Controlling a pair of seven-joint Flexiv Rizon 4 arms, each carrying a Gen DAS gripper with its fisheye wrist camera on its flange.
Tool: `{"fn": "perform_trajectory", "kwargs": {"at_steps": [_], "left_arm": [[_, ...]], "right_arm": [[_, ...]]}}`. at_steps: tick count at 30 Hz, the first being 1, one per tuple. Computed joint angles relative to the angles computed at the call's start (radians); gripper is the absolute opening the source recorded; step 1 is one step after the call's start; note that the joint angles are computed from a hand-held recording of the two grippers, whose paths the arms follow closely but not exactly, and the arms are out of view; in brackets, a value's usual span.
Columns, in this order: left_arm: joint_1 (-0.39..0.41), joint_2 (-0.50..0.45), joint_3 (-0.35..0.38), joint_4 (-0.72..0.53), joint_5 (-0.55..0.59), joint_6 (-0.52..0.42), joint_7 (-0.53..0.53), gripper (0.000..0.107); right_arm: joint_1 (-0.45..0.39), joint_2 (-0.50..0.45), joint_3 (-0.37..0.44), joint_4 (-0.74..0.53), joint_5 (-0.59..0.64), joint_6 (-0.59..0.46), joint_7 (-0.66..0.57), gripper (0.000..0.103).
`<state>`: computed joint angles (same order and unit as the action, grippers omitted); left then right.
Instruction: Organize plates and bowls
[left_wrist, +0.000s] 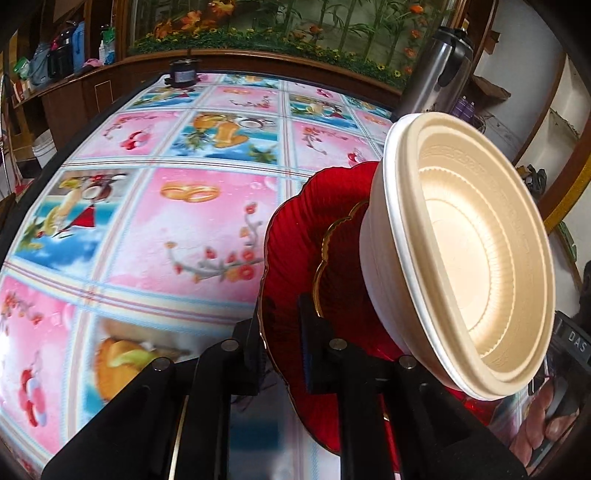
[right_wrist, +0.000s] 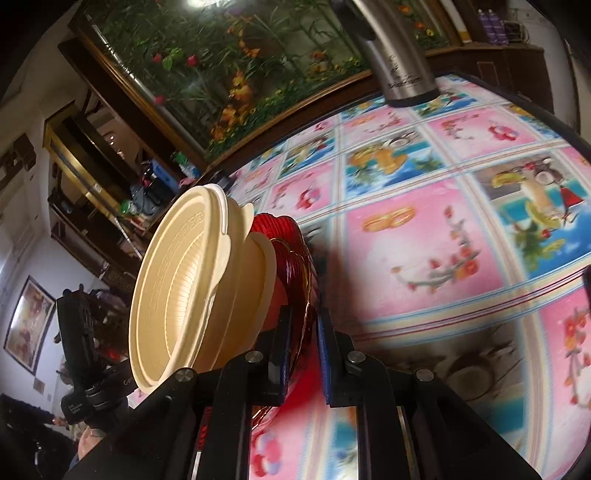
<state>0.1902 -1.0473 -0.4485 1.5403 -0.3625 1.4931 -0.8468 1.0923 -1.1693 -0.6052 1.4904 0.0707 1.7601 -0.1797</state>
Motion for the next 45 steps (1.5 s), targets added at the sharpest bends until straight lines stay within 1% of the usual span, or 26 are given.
{"fn": "perform_trajectory", "kwargs": {"at_steps": [3,4,7,14,18,24,29,31,34,35,37,39,41,42,44,45], "left_arm": [[-0.033,-0.014,0.024,-0.027,0.001,-0.004,-0.013,0.013],[-0.032,-0.017,0.018,-0.025,0.004,0.011,-0.012,0.013],[-0.054,-0.02,0.038,-0.032,0.022,0.042,-0.02,0.014],[-0.048,-0.035,0.028,-0.036,0.061,0.084,-0.032,0.014],[-0.055,-0.042,0.037,-0.046,0.082,0.106,-0.048,0.014],[-0.057,-0.051,0.043,-0.062,0.1,0.113,-0.07,0.014],[-0.046,-0.052,0.033,-0.059,0.11,0.111,-0.08,0.014],[-0.042,-0.052,0.029,-0.057,0.112,0.11,-0.082,0.017],[-0.032,-0.051,0.019,-0.052,0.115,0.107,-0.083,0.017],[-0.033,-0.051,0.02,-0.051,0.114,0.106,-0.085,0.019],[-0.036,-0.048,0.029,-0.05,0.11,0.108,-0.094,0.026],[-0.031,-0.045,0.032,-0.046,0.106,0.109,-0.104,0.04],[-0.016,-0.044,0.022,-0.037,0.108,0.108,-0.104,0.045],[-0.007,-0.043,0.015,-0.03,0.11,0.109,-0.103,0.045],[0.01,-0.036,0.003,-0.011,0.116,0.112,-0.098,0.046],[0.025,-0.033,-0.009,0.0,0.121,0.107,-0.091,0.05]], "right_arm": [[0.011,-0.009,-0.021,0.014,0.016,0.006,0.009,0.013],[0.015,-0.011,-0.029,0.02,0.021,0.008,0.009,0.013],[0.023,-0.017,-0.038,0.026,0.032,0.016,0.011,0.013],[0.033,-0.026,-0.056,0.023,0.023,-0.009,0.016,0.013],[0.021,-0.027,-0.045,0.015,0.008,-0.012,0.019,0.013],[0.011,-0.031,-0.042,-0.004,-0.027,-0.039,0.024,0.013],[-0.004,-0.027,-0.019,-0.002,-0.027,-0.017,0.032,0.013],[-0.011,-0.025,-0.008,-0.003,-0.024,-0.011,0.03,0.013],[-0.021,-0.025,0.007,-0.005,-0.015,0.006,0.024,0.017],[-0.02,-0.024,0.006,-0.005,-0.012,0.007,0.02,0.018],[-0.015,-0.023,0.0,-0.004,-0.01,-0.002,0.013,0.018],[-0.012,-0.022,-0.001,0.001,-0.004,0.003,0.012,0.018],[-0.005,-0.023,-0.008,0.007,0.009,0.013,0.012,0.019],[0.0,-0.025,-0.015,0.009,0.015,0.014,0.011,0.019],[0.028,-0.033,-0.052,0.021,0.035,0.009,0.019,0.02],[0.044,-0.038,-0.073,0.028,0.046,0.004,0.027,0.021]]}}
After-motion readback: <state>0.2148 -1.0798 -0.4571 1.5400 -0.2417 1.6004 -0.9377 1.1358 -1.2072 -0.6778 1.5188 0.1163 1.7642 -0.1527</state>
